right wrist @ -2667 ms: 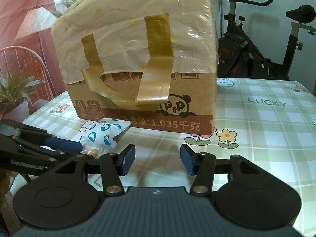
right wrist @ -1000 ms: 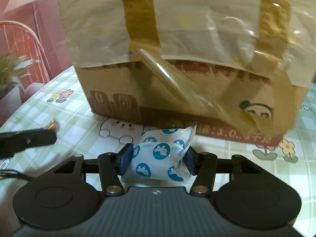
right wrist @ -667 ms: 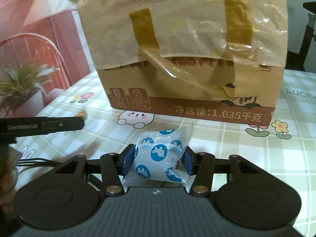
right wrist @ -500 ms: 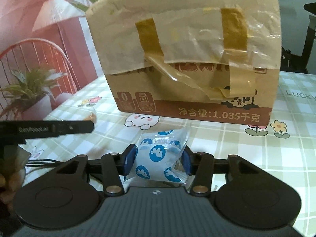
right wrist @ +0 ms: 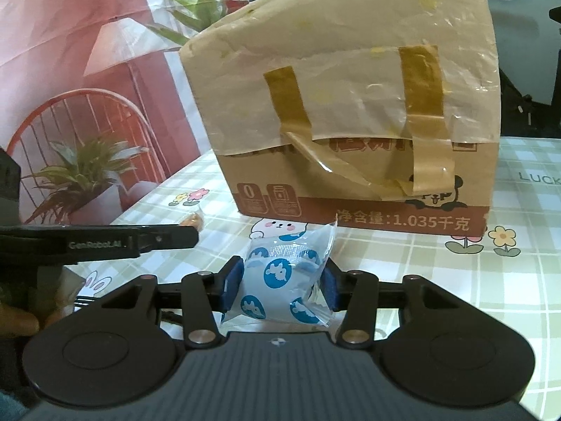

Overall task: Organize snacks
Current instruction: 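Carry the blue-dotted pack with the right tool while the left tool carries the peanut pack to the box, then open both tools over the box, dropping both packs inside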

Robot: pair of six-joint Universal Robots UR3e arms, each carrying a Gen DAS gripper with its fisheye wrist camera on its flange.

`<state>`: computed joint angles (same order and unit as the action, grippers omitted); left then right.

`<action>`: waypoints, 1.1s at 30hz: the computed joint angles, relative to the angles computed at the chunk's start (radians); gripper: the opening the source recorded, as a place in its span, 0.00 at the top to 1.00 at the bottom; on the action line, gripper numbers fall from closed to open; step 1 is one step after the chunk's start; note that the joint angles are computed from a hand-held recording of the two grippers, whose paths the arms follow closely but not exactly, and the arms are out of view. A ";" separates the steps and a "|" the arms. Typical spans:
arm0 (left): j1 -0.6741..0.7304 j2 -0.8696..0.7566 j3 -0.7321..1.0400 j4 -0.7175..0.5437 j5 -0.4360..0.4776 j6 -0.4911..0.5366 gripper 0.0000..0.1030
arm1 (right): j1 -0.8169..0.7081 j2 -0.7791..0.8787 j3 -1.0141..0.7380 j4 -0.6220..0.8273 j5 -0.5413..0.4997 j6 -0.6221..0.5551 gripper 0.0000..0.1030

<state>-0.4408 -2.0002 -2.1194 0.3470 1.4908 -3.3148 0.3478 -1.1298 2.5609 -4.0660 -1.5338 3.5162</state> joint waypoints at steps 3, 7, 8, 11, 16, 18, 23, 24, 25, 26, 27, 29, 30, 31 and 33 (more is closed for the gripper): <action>0.007 0.016 0.015 -0.007 -0.003 0.016 0.78 | 0.002 -0.009 0.010 -0.013 -0.011 0.005 0.53; 0.032 0.063 0.058 -0.028 -0.029 0.040 0.78 | 0.000 -0.071 0.022 -0.024 -0.040 -0.018 0.53; 0.038 0.074 0.080 -0.036 -0.039 0.045 0.78 | 0.000 -0.101 0.019 -0.009 -0.049 -0.034 0.53; 0.048 0.093 0.168 -0.061 -0.063 0.067 0.78 | -0.021 -0.200 0.002 0.037 -0.047 -0.085 0.53; 0.057 0.050 0.421 -0.153 -0.095 0.083 0.78 | -0.108 -0.376 -0.095 0.192 0.020 -0.156 0.53; 0.054 -0.005 0.560 -0.230 -0.098 0.068 0.78 | -0.157 -0.426 -0.165 0.284 0.056 -0.186 0.53; 0.030 -0.180 0.911 -0.446 -0.059 0.086 0.77 | -0.247 -0.404 -0.392 0.468 0.075 -0.256 0.53; 0.026 -0.212 0.965 -0.486 -0.051 0.086 0.77 | -0.262 -0.388 -0.437 0.509 0.077 -0.256 0.53; 0.022 -0.245 1.024 -0.530 -0.039 0.087 0.77 | -0.274 -0.378 -0.466 0.544 0.078 -0.256 0.53; 0.020 -0.272 1.070 -0.568 -0.037 0.088 0.77 | -0.278 -0.357 -0.505 0.584 0.063 -0.253 0.53; 0.021 -0.291 1.099 -0.595 -0.039 0.091 0.77 | -0.283 -0.342 -0.530 0.615 0.054 -0.249 0.53; 0.026 -0.314 1.138 -0.639 -0.042 0.096 0.77 | -0.303 -0.322 -0.556 0.673 0.059 -0.234 0.53; 0.032 -0.304 1.119 -0.640 -0.049 0.102 0.75 | -0.320 -0.327 -0.548 0.694 0.077 -0.233 0.53; 0.032 -0.306 1.122 -0.652 -0.051 0.107 0.71 | -0.327 -0.325 -0.555 0.725 0.085 -0.233 0.52; 0.045 -0.282 1.083 -0.639 -0.067 0.119 0.42 | -0.331 -0.324 -0.562 0.774 0.083 -0.243 0.51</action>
<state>-0.3954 -2.2827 -1.0368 -0.2922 1.4237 -3.1959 0.0167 -1.4540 1.9987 -3.2915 -1.4506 3.2733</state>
